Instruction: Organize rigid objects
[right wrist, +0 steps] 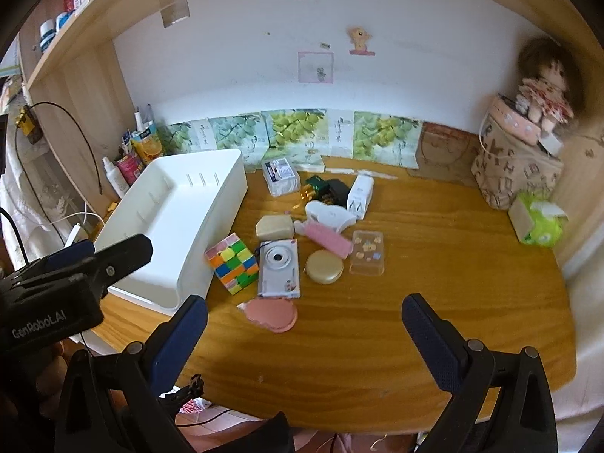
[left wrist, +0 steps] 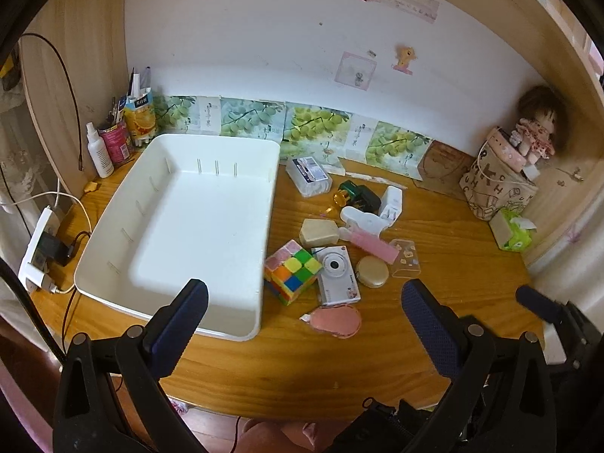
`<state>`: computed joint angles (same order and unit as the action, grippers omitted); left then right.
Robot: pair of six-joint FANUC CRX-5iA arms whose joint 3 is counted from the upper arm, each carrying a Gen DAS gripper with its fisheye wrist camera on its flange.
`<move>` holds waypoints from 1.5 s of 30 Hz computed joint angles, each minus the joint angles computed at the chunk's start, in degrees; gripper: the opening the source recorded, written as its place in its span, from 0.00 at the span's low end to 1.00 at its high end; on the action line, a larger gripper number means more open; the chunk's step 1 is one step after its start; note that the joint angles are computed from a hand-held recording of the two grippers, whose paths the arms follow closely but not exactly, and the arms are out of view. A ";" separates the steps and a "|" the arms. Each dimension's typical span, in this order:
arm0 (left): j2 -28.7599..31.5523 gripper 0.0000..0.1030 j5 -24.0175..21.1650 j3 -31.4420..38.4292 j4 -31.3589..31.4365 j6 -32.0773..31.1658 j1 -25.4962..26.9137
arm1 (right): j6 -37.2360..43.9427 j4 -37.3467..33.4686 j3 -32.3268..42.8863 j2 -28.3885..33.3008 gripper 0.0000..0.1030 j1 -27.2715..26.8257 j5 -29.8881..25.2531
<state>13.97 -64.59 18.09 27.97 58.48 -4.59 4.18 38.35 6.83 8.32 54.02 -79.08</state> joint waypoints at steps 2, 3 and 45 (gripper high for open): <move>-0.61 0.99 0.97 -0.10 -1.90 2.49 -1.12 | 0.66 0.20 -2.41 -2.04 1.00 -0.92 1.90; -0.68 0.99 1.27 0.05 -2.79 3.86 -1.65 | 1.19 0.06 -3.61 -3.08 1.00 -1.51 2.99; 34.95 0.97 -45.16 46.14 -21.29 46.40 -12.86 | 45.62 -44.08 6.44 6.46 0.92 -31.93 7.11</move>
